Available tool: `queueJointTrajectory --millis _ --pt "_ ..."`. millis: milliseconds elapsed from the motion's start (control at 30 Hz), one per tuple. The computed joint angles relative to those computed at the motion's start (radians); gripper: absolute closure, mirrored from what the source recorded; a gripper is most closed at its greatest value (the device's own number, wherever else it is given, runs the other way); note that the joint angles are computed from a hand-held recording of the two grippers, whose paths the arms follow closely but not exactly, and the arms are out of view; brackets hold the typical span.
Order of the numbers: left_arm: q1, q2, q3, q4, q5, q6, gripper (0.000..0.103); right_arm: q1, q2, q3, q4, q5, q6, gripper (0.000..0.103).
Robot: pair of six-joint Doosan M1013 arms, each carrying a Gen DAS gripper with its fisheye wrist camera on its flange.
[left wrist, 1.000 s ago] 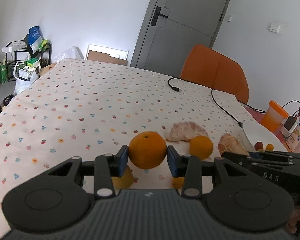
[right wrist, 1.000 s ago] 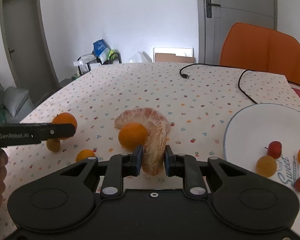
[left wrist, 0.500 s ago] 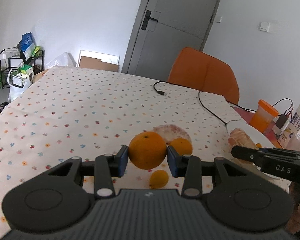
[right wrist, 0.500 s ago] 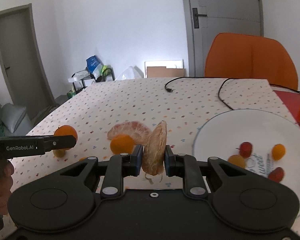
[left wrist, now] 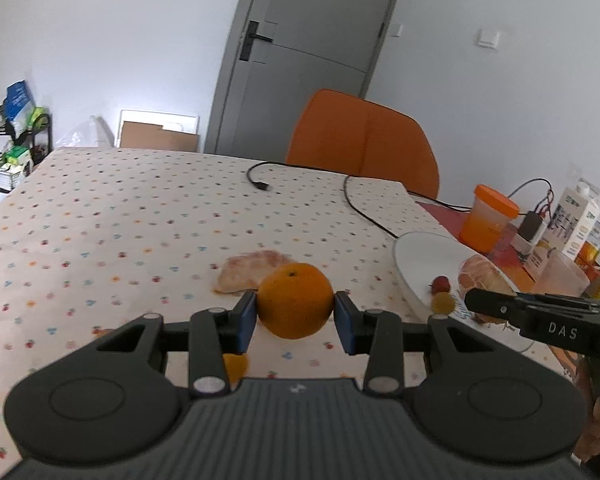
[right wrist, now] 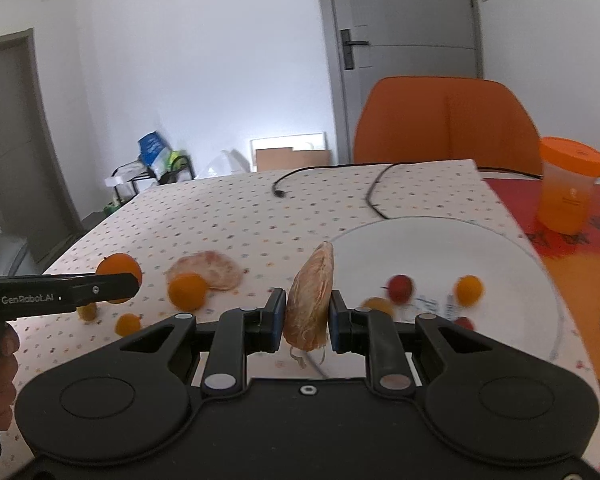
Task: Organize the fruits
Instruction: 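Carry both fruits over the white plate and open both grippers to drop them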
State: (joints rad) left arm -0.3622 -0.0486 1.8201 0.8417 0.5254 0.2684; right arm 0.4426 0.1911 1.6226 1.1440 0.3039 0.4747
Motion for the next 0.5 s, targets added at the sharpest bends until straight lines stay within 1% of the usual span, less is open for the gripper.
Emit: queueJointTrajectory --millis 200,333,500 --pt "-0.011 0.023 -0.020 -0.029 -0.014 0.048 0.063 -0.021 -0.009 0.019 0.021 -0.027 -0.006 0.082" --pt "-0.019 0.038 -0.036 -0.049 -0.022 0.081 0.063 -0.033 -0.011 0.027 -0.002 -0.049 0.028 0.082" --pt "-0.028 0.056 -0.055 -0.073 -0.029 0.128 0.063 -0.052 -0.012 0.037 0.003 -0.071 0.041 0.082"
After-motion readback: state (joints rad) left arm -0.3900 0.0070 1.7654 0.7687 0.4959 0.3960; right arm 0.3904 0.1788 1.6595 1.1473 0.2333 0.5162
